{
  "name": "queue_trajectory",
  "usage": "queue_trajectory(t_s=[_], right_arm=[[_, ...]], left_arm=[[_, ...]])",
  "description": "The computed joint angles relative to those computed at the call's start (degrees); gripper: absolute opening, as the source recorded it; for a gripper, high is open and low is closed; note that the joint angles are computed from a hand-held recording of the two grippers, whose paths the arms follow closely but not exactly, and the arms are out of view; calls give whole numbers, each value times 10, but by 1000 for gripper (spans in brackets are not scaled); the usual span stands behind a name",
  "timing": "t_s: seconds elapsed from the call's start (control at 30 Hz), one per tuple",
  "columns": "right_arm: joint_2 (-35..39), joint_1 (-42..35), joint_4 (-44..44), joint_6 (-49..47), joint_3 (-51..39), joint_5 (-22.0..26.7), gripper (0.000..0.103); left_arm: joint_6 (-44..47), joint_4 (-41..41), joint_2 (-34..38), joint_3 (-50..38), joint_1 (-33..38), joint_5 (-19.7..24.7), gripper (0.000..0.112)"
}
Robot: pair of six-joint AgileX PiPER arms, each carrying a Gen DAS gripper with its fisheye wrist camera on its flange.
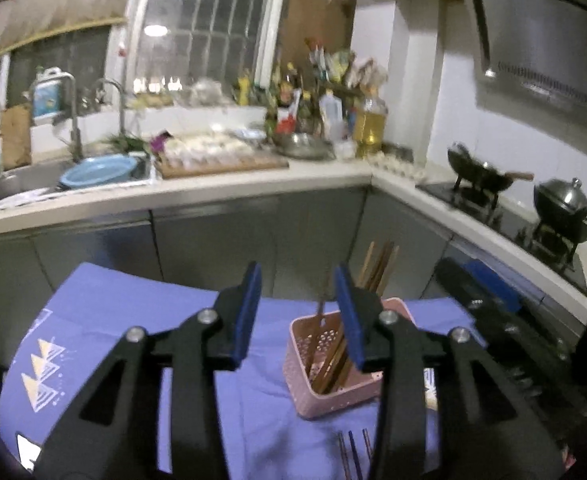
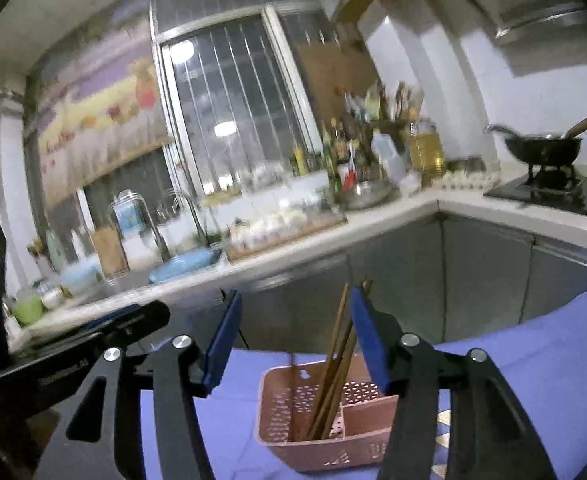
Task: Organize utensils
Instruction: 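Move both open tools back down to the remaining chopsticks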
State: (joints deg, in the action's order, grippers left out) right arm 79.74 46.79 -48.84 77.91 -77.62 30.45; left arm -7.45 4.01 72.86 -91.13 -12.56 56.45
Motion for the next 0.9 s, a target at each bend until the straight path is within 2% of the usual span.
queue_trajectory(t_s=[0.07,0.13,0.23,0.33,0.43,0.53,0.67,0.73,0.9], right_arm=[[-41,46,-83,84,54,25,69],[-73,86,-104,127,107,42,79],[-102,128,-49,136,176,55,82],[-122,131,74,109,240,32,82],[-140,142,137,115,285,40,82],[-152,167,138,133,292,87,82],[-159,212,96,171,271,163,84],[-165,231,68,186,267,179,90],[-191,254,33,170,261,174,91]], left_arm=[[11,-12,-64,68,10,-20,36],[44,-46,-125,147,29,-28,36],[65,-48,-181,248,32,-19,36],[93,-68,-215,339,45,8,36],[127,-107,-235,397,79,33,36],[147,-122,-251,439,96,44,36],[178,-145,-258,452,127,59,36],[190,-159,-261,452,141,68,36],[196,-165,-264,449,144,76,36]])
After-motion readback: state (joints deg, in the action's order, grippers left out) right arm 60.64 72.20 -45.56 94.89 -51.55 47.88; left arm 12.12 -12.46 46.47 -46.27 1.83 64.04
